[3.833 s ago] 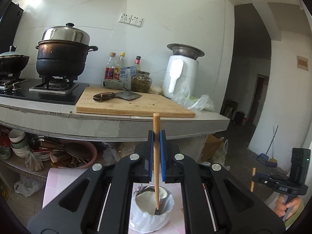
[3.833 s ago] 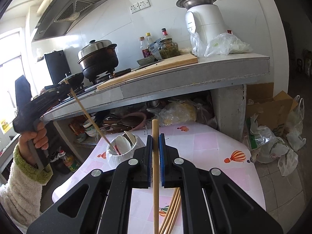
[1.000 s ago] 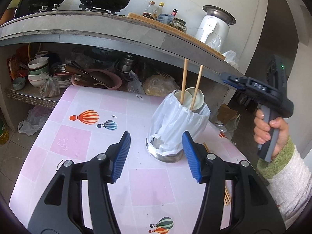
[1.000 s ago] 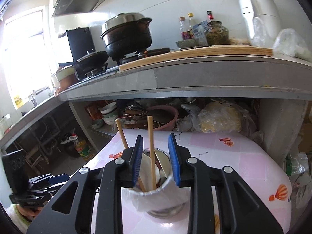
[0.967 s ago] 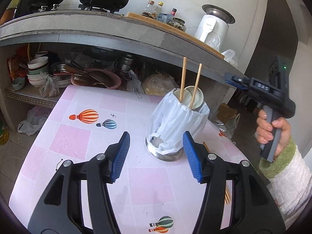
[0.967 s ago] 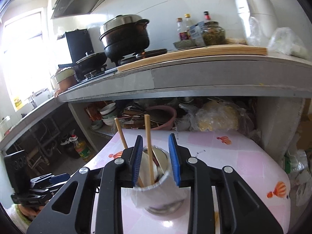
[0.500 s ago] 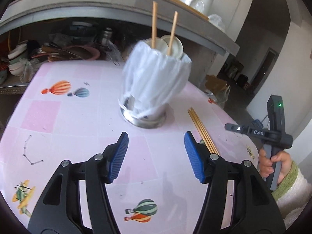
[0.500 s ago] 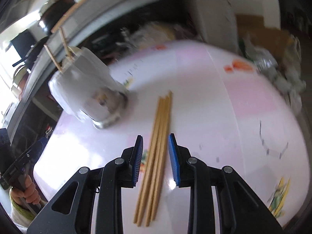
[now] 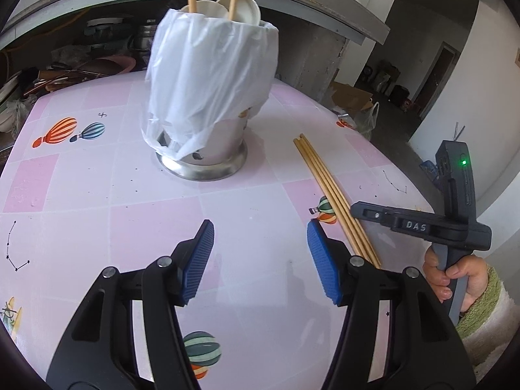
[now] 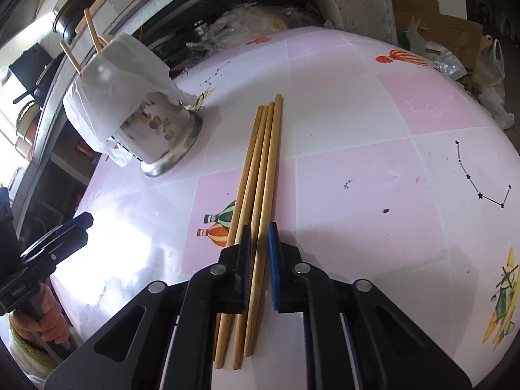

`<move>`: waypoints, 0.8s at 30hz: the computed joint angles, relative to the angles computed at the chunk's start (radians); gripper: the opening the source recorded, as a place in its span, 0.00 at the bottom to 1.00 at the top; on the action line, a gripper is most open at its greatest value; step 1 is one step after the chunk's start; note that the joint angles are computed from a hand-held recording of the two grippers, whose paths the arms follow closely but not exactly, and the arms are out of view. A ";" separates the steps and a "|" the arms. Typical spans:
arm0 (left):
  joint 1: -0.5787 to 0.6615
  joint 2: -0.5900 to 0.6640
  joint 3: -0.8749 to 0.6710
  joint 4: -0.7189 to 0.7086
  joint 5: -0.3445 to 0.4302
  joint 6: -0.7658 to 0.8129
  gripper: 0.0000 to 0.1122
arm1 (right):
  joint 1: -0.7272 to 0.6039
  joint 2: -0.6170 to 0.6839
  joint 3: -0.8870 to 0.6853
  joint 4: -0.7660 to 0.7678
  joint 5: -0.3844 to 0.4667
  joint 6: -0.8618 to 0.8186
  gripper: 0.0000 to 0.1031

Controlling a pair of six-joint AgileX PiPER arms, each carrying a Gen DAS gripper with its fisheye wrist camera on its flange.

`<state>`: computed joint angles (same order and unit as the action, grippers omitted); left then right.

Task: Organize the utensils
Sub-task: 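Move both open tools back down over the remaining bamboo chopsticks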

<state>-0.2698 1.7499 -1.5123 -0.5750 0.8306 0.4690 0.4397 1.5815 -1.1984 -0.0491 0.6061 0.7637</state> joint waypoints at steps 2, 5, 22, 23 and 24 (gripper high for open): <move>-0.022 0.006 -0.013 0.022 0.002 -0.019 0.50 | -0.002 -0.002 0.010 0.007 -0.020 -0.005 0.08; -0.049 0.026 -0.040 0.041 0.010 -0.033 0.50 | -0.014 -0.011 0.025 0.035 -0.037 -0.026 0.05; -0.193 0.214 -0.273 0.075 0.062 -0.064 0.42 | -0.070 -0.072 0.107 0.115 -0.073 -0.057 0.05; -0.203 0.237 -0.305 0.082 0.073 -0.072 0.39 | -0.071 -0.073 0.109 0.116 -0.074 -0.057 0.05; -0.211 0.255 -0.329 0.090 0.082 -0.078 0.37 | -0.073 -0.074 0.111 0.118 -0.074 -0.056 0.05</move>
<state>-0.4804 2.0049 -1.8416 -0.4848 0.9127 0.3910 0.3665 1.5076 -1.0877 0.0690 0.5321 0.7073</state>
